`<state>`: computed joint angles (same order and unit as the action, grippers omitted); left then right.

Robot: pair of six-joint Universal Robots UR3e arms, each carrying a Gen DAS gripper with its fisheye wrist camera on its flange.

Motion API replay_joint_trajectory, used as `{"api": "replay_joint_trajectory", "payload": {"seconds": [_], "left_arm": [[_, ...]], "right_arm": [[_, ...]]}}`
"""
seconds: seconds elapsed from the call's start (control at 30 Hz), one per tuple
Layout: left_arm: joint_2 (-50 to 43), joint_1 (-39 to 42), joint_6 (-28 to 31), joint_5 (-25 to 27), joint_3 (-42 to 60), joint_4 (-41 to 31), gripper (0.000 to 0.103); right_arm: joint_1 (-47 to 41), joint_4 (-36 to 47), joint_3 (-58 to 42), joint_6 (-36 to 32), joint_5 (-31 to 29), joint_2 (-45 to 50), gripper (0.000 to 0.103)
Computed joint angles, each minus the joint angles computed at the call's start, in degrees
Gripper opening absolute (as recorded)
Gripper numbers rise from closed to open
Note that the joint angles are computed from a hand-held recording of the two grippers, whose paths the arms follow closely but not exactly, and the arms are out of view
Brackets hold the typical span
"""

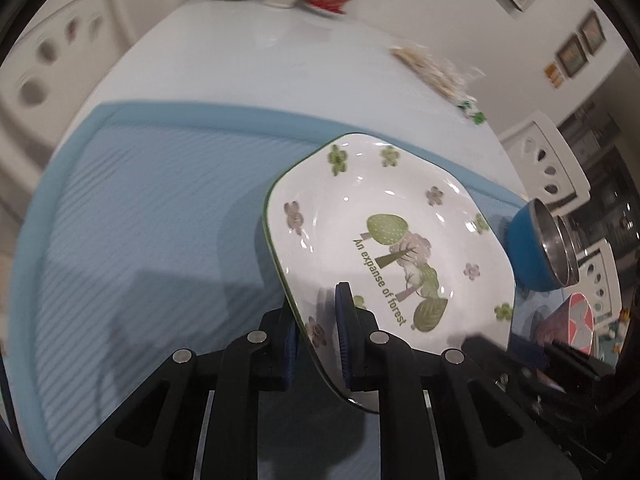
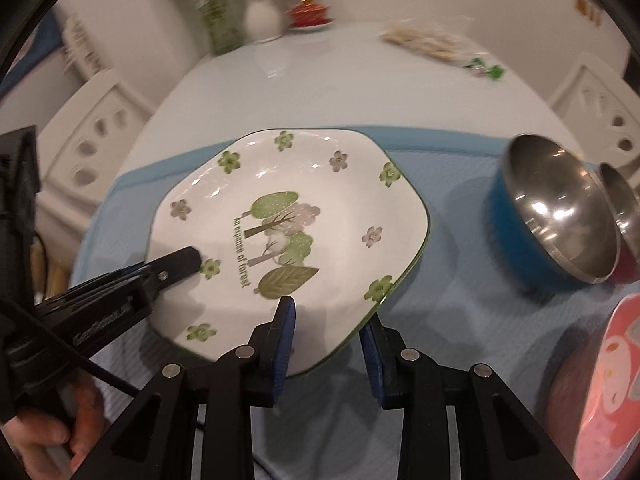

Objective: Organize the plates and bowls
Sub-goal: 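Lift the smaller hexagonal plate and carry it toward the plate stack with both tools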

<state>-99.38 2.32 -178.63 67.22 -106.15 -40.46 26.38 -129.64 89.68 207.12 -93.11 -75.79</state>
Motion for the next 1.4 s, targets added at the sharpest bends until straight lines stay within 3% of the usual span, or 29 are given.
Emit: {"api": "replay_joint_trajectory", "payload": {"seconds": [0.17,0.3,0.4,0.67,0.77,1.07,1.27,1.4], "left_arm": [[2.2,3.4,1.6,-1.9,-2.6,-1.8,0.013],[0.4,1.1,1.0,1.1,-1.3,-0.2,0.016],[-1.2,0.4,-0.2,1.3,-0.4,1.2,0.021],[-4.0,0.7,1.3,-0.3,3.1,-0.5,0.026],[-3.8,0.0,2.5,0.5,3.2,0.0,0.026],[4.9,-1.6,8.8,3.9,-3.3,2.9,0.027],[16.4,0.7,10.9,2.8,-9.3,0.6,0.026],[26.1,2.8,11.5,1.0,-11.3,-4.9,0.026]], "right_arm": [[-2.8,1.9,3.3,-3.7,11.7,-1.7,0.033],[-5.7,3.2,4.9,-7.0,9.8,-4.6,0.041],[-10.7,0.7,7.4,-7.3,12.9,-5.2,0.041],[-14.6,-4.5,2.0,-10.3,21.7,4.8,0.041],[-12.9,-6.6,0.2,-11.5,18.8,6.6,0.039],[-15.1,-4.5,6.0,-19.0,23.4,-0.1,0.037],[-12.2,-4.6,9.4,-21.6,21.2,-6.5,0.037],[-11.6,-2.2,11.1,-22.8,21.8,-12.0,0.037]]}}
